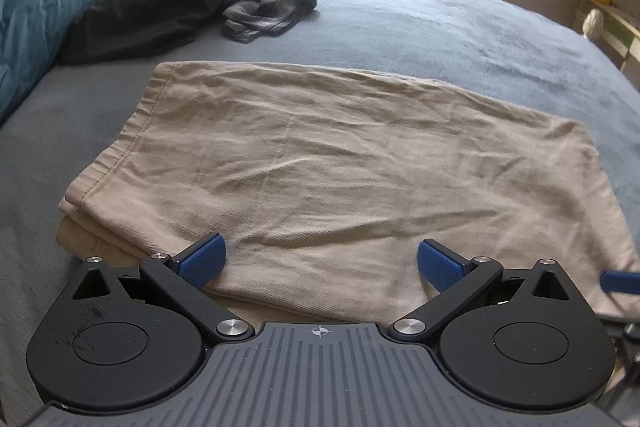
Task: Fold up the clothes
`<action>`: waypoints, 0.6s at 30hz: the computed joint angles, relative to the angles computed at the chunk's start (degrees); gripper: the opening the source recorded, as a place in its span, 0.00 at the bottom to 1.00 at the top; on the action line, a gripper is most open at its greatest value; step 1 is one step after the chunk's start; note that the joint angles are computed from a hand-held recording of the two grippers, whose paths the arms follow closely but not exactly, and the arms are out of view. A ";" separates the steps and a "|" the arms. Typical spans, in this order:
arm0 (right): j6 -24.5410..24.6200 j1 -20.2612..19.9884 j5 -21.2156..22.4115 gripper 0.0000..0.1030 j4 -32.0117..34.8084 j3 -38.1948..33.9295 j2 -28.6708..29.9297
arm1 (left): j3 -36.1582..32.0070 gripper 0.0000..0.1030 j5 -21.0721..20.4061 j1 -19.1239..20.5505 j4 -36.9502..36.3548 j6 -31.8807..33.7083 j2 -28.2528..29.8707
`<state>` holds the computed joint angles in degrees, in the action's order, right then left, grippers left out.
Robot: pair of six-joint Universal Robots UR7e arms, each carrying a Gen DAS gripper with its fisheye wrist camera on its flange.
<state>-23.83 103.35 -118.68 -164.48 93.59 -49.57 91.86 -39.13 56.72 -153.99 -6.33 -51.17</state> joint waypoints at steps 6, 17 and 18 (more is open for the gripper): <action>-0.85 0.35 -0.87 0.63 -3.95 0.70 -0.14 | -1.01 1.00 1.34 -0.28 3.01 -1.19 0.48; -2.99 0.54 -1.92 0.69 -5.80 -4.34 3.07 | -1.81 1.00 1.96 -0.36 5.08 -2.72 0.76; -3.54 0.57 -2.13 0.70 -5.99 -4.93 3.60 | -1.83 1.00 2.05 -0.37 5.10 -2.81 0.80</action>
<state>-27.37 103.92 -120.81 -170.47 88.65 -45.97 90.03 -37.08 56.34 -148.88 -9.14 -50.37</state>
